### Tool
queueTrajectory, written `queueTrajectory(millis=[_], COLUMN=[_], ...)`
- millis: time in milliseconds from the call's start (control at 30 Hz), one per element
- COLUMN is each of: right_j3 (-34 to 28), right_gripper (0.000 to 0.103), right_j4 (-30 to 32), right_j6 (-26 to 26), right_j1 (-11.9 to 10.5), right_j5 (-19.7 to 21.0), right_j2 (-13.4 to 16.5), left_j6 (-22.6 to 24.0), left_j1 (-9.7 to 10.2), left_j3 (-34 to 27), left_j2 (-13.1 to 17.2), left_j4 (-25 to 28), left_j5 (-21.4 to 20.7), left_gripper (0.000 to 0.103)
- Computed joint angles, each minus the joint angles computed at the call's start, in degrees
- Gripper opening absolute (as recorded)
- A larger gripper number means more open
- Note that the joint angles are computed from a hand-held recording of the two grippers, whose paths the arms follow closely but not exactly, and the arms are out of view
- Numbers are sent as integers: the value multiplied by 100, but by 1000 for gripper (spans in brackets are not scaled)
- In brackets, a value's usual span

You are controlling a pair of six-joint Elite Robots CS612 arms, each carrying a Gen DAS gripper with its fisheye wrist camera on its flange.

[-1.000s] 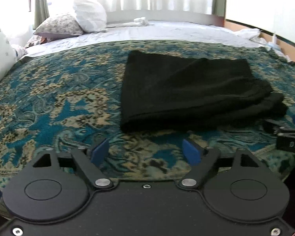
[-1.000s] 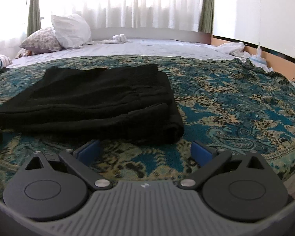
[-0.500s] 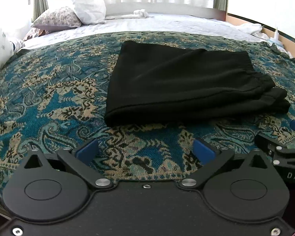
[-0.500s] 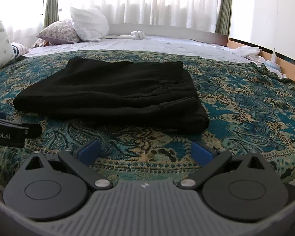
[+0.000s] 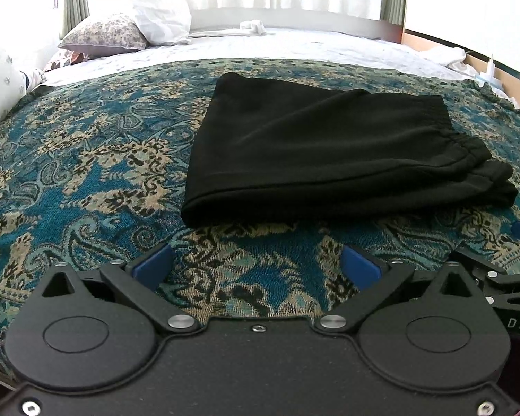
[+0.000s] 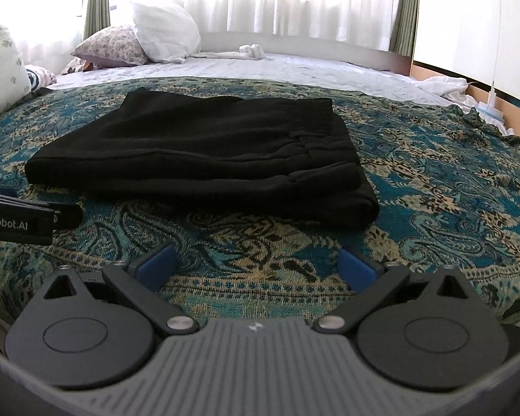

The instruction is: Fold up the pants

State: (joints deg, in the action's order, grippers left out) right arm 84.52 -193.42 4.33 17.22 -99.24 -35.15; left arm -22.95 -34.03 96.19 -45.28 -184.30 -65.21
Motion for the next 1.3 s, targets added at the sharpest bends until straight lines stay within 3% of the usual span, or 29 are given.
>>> queueTrajectory(millis=[1300], right_j3=[-26], right_gripper=[103], right_j4=[97], right_j6=[-19], right_j1=[-21], right_j5=[74], right_j2=[-2], left_j6=[-5], left_j1=[24], left_j3=[10], left_j2=[-3], left_j4=[-13], left_j5=[-86], left_gripper=[103])
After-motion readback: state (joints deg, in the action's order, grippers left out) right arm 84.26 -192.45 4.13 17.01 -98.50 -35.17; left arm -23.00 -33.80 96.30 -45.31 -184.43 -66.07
